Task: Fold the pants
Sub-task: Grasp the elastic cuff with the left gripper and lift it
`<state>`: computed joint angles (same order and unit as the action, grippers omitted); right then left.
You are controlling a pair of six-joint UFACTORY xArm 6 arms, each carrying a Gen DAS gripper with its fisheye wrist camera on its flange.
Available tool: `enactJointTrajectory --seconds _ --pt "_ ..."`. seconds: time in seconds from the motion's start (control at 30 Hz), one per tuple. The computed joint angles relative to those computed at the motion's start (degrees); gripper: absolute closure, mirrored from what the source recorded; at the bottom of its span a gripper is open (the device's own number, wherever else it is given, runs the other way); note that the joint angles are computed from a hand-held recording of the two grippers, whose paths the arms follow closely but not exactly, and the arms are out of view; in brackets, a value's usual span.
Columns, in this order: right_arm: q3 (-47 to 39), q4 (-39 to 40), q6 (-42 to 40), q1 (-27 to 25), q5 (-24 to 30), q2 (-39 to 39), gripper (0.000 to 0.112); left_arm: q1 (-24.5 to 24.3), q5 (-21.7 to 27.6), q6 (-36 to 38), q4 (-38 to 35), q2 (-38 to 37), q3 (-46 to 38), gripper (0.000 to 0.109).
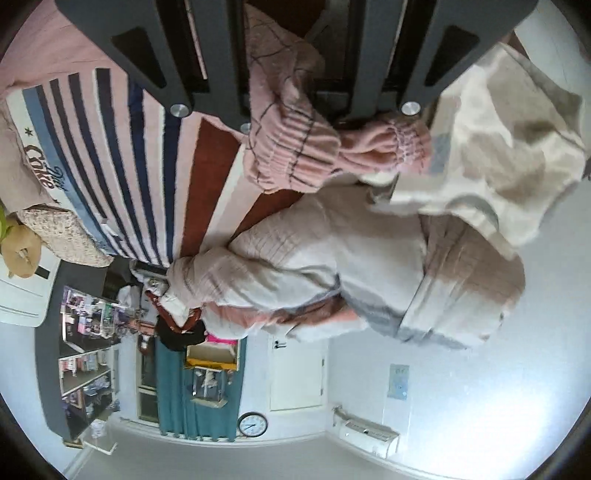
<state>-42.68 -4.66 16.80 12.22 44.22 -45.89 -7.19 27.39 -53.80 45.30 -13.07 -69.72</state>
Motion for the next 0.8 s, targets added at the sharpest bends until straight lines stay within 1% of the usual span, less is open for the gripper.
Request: enactJointTrajectory --seconds 0.1,0.23,0.33,0.37,0.43,0.5,0.53,0.57,0.6,0.67,0.7,0.8 --pt "0.68 0.67 -0.33 0.0 -0.88 -0.69 0.047 -2.65 -1.19 5.88 -2.72 0.27 -0.75 0.101" --pt "2.45 2.91 -2.16 -1.4 -1.65 -2.39 0.047 -8.67 -3.01 15.03 -9.5 2.15 -2.42 0.102" --pt "3.95 4.72 -4.09 -3.1 -1.9 -3.94 0.047 -14.26 -4.69 25.98 -20.32 5.16 -4.72 0.102" --pt "4.45 5.53 -5.01 -3.85 -2.03 -4.49 0.047 -16.85 -4.72 31.46 -25.47 7.05 -6.32 0.102" --pt "5.43 7.51 -7.05 -5.49 -2.3 -5.55 0.047 -20.66 -4.03 38.06 -31.31 10.08 -9.22 0.102" --pt "6.39 9.46 -9.19 -7.0 -2.33 -6.65 0.047 -24.88 -2.65 48.34 -41.56 13.86 -12.88 0.102" --pt "6.76 9.96 -9.84 -7.5 -2.28 -7.05 0.047 -26.39 -1.34 52.64 -46.57 15.78 -14.97 0.102" --pt "7.2 10.4 -10.42 -8.01 -2.18 -7.57 0.047 -28.2 1.08 55.94 -50.43 18.44 -17.77 0.102" --pt "7.74 11.23 -11.35 -8.85 -2.03 -8.15 0.047 -29.31 2.24 57.44 -51.88 20.02 -19.15 0.102" --pt "8.64 12.86 -12.83 -10.22 -1.67 -9.09 0.047 -31.7 3.92 57.17 -49.9 23.23 -21.48 0.102" --pt "9.1 13.62 -13.45 -10.88 -1.43 -9.57 0.047 -32.76 5.39 57.89 -50.16 24.8 -22.78 0.102" --pt "10.08 14.95 -14.64 -12.44 -0.64 -10.36 0.047 -34.19 9.17 60.83 -51.58 27.25 -24.59 0.101"
